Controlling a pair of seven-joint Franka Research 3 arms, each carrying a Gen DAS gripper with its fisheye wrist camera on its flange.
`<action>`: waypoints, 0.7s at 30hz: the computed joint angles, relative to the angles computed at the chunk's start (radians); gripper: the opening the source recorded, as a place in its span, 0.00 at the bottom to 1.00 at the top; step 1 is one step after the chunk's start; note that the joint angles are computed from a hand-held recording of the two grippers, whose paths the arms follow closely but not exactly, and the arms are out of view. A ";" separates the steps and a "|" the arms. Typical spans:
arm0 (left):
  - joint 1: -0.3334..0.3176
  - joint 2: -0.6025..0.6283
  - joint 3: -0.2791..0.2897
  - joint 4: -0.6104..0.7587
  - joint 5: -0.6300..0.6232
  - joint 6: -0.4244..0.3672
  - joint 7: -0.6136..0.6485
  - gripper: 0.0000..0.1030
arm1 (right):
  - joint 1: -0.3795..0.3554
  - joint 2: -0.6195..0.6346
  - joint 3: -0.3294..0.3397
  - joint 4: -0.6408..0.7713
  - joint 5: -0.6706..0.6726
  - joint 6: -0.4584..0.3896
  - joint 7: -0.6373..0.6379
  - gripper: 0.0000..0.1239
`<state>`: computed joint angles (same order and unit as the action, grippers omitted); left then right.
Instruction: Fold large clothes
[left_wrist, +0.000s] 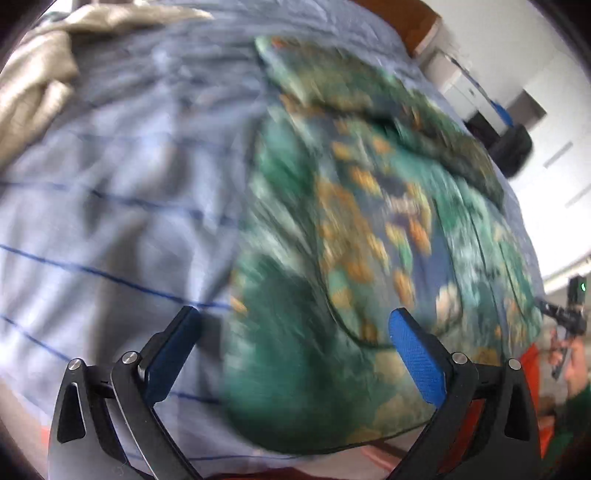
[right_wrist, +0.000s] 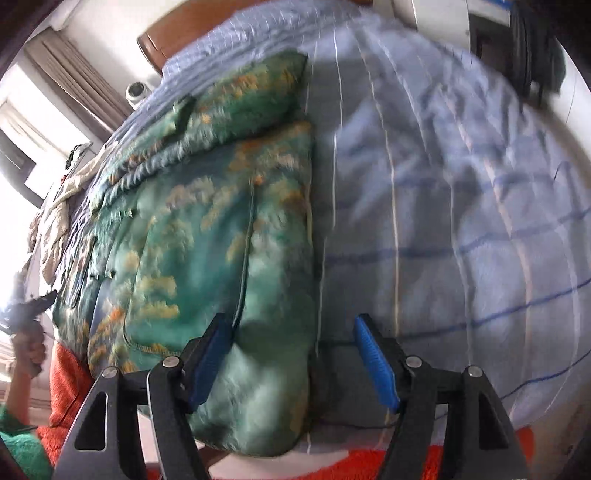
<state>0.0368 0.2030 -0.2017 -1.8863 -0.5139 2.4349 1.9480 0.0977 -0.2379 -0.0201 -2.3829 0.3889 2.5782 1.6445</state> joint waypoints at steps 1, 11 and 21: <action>-0.010 -0.003 -0.003 -0.018 0.014 0.027 0.000 0.99 | 0.030 -0.002 -0.028 -0.007 0.088 -0.001 -0.076 0.57; -0.031 -0.032 -0.013 0.012 -0.003 -0.069 -0.045 0.12 | 0.060 0.086 -0.032 0.097 0.384 -0.104 -0.349 0.19; -0.028 -0.165 0.033 -0.028 -0.193 -0.138 0.004 0.10 | 0.065 -0.049 -0.018 0.091 0.378 -0.110 -0.330 0.14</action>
